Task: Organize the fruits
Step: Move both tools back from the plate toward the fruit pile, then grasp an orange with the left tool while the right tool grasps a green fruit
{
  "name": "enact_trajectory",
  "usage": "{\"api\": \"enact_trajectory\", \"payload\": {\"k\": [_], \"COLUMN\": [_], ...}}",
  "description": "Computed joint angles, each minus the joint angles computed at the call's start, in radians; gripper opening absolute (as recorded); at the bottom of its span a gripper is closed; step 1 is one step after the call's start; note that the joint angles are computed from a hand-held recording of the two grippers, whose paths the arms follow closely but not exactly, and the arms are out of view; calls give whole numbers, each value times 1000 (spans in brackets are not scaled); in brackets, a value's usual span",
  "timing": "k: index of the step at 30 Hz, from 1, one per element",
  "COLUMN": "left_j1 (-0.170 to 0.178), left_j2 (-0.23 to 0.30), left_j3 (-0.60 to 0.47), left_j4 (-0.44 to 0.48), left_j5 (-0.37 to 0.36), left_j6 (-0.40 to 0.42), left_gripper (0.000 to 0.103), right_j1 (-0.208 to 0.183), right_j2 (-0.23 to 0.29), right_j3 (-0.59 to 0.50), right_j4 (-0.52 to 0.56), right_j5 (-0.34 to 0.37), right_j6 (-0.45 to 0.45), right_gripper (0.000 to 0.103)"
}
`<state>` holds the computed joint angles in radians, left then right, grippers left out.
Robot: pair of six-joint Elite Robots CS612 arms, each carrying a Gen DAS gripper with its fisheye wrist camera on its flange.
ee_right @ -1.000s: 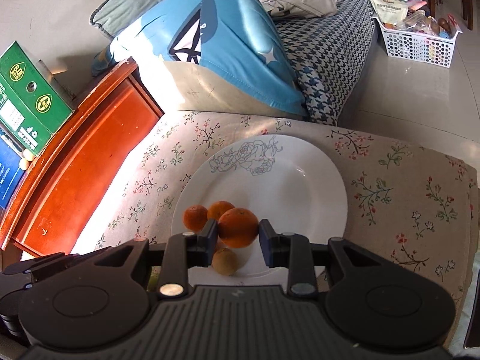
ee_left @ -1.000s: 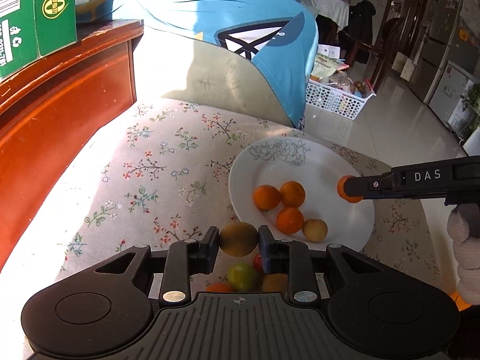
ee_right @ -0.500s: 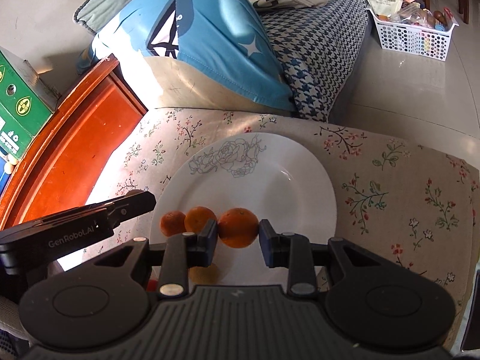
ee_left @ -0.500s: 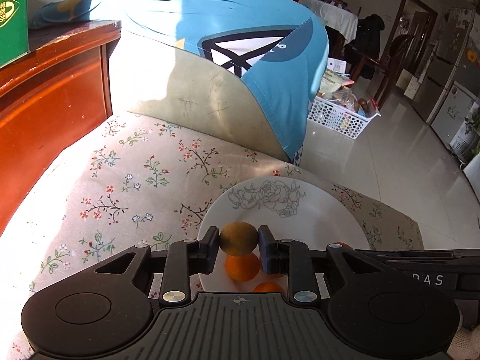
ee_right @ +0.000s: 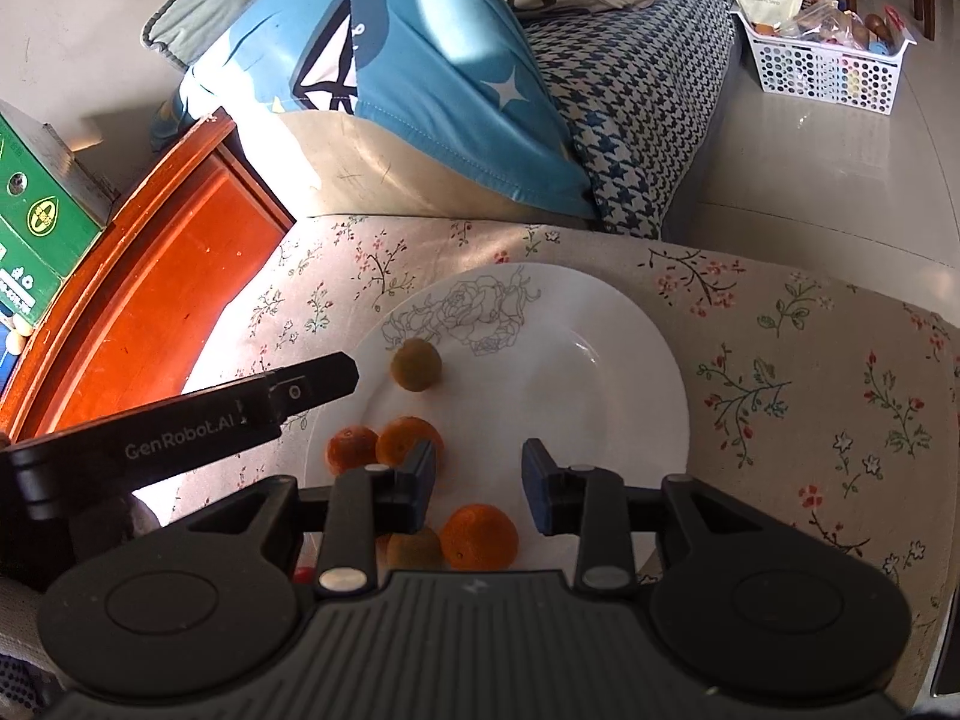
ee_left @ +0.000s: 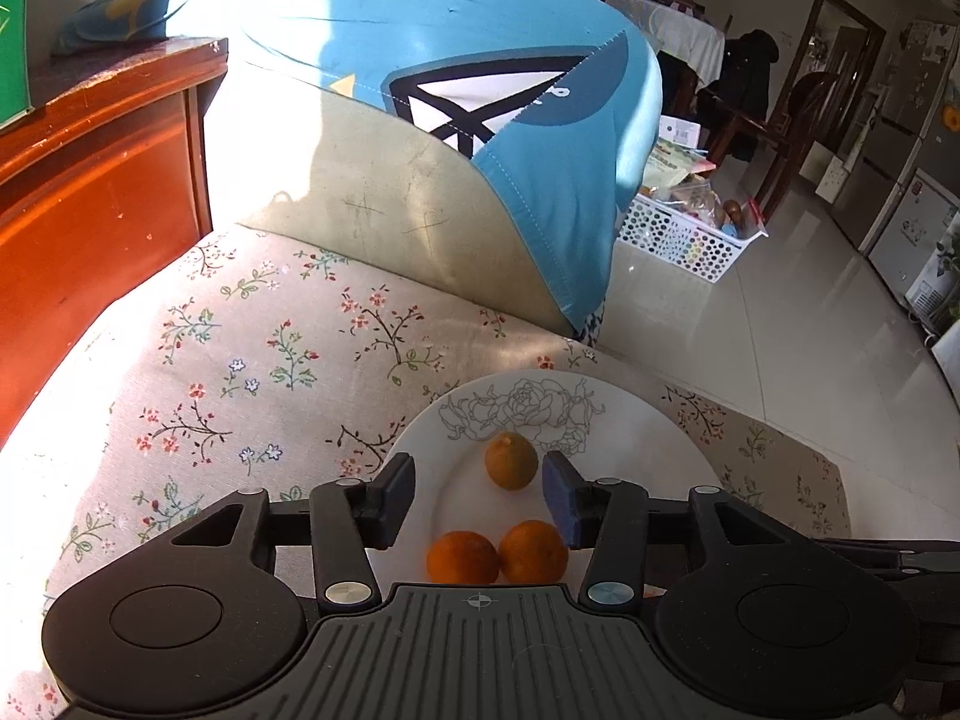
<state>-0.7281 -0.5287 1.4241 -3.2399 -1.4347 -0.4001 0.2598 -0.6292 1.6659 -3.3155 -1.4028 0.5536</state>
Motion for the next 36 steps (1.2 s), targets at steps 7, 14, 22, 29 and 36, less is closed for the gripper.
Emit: {"api": "enact_trajectory", "payload": {"k": [7,14,22,29,36], "left_j1": [-5,-7,-6,-6,-7], "left_j2": [-59,-114,-148,-157,-150], "left_j3": [67,156,237,278,284], "left_j4": [-16,6,21,12,65], "left_j5": [40,89,111,122,125], "left_j6": [-7,-57,-130,-162,-163], "left_gripper": [67,67,67,67,67], "right_j1": [11,32,62,85,103], "right_j2": [-13,-29,-38,-37,-30], "right_j3": [12,38,65,79,72], "right_j4": [-41,-78,-91,-70,-24], "right_j5": [-2,-3,27,61,60], "right_j6": [-13,-39,-84,-151,-216], "right_gripper": [41,41,42,42,42]}}
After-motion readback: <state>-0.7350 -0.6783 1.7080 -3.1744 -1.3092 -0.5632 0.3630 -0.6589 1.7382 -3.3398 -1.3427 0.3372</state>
